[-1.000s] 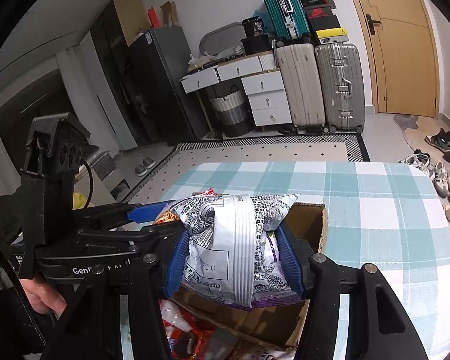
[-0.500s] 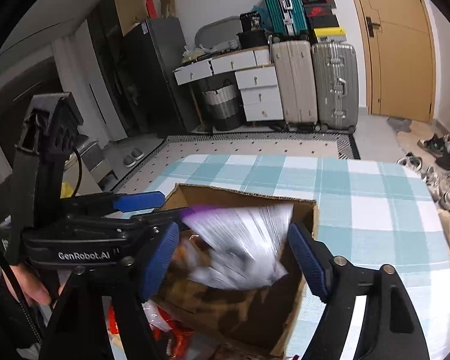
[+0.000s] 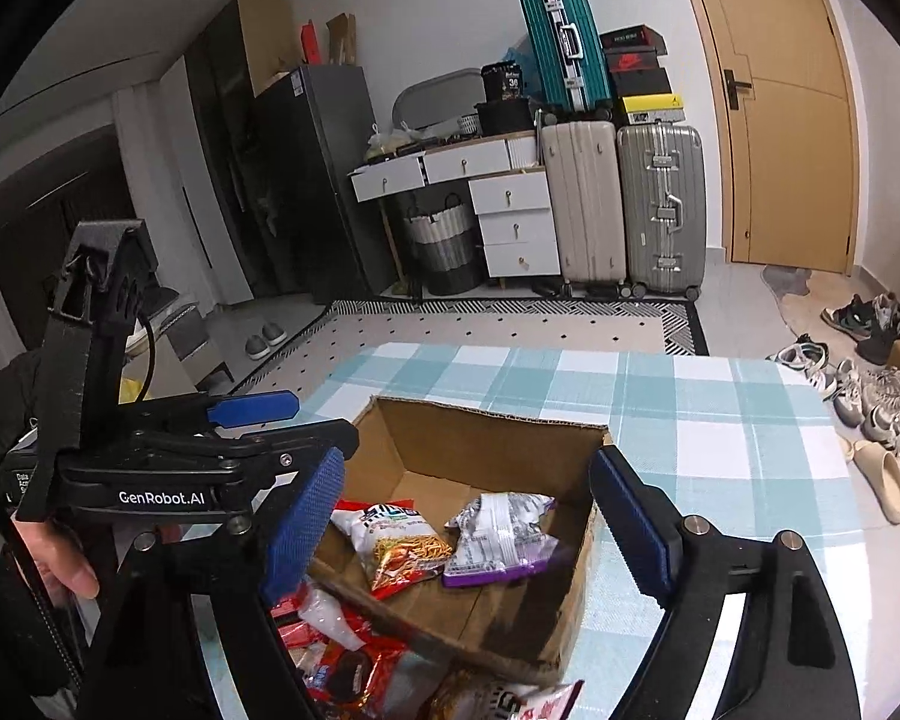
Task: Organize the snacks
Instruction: 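Open both grippers to drop the bags into the box, then move both tools back to the snack pile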
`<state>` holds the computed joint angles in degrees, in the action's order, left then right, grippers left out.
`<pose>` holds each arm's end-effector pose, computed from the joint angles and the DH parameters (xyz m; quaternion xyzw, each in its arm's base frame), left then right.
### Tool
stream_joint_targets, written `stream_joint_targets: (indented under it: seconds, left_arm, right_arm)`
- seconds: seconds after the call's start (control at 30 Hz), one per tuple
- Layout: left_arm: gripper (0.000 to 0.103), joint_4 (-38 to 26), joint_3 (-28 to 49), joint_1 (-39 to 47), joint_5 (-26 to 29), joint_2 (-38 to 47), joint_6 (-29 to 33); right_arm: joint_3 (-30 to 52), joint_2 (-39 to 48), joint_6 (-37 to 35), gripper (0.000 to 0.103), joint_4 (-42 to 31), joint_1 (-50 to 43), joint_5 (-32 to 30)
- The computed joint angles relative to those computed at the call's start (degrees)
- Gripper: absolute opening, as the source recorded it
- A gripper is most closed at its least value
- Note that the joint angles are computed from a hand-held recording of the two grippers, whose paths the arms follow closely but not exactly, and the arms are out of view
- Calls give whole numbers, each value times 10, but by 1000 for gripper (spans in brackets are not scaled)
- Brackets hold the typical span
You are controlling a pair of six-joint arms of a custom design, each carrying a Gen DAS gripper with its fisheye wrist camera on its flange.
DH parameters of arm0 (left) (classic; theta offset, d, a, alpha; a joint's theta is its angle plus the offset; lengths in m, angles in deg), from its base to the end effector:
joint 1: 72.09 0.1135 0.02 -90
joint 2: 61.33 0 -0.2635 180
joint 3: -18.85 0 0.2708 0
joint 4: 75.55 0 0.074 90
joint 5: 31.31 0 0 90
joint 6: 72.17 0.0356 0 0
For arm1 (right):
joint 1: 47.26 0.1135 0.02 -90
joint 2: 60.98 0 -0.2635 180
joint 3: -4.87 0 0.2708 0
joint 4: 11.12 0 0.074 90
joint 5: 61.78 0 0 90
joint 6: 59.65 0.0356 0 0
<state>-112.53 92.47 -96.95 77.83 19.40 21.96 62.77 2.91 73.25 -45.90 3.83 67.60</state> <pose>0.2887 -0.1466 0.2652 0.2900 0.8629 -0.2198 0.3508 0.1748 0.1805 0.2556 0.0789 0.8638 0.0779 0.4915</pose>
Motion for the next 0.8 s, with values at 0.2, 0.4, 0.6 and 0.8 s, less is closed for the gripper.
stream_joint_targets:
  seconds: [0.2, 0.4, 0.6, 0.8]
  left_arm:
    - [82, -34, -29, 6, -11, -81, -2]
    - [91, -68, -64, 15, -24, -171, -3]
    - [101, -106, -103, 42, -13, -266, -3]
    - [102, -155, -131, 70, -4, -346, 9]
  right_arm:
    - [36, -7, 47, 90, -75, 70, 71]
    - [77, 2, 134, 94, -169, 155, 148]
    - [129, 35, 261, 97, -298, 244, 209]
    - [190, 99, 446, 100, -471, 333, 250]
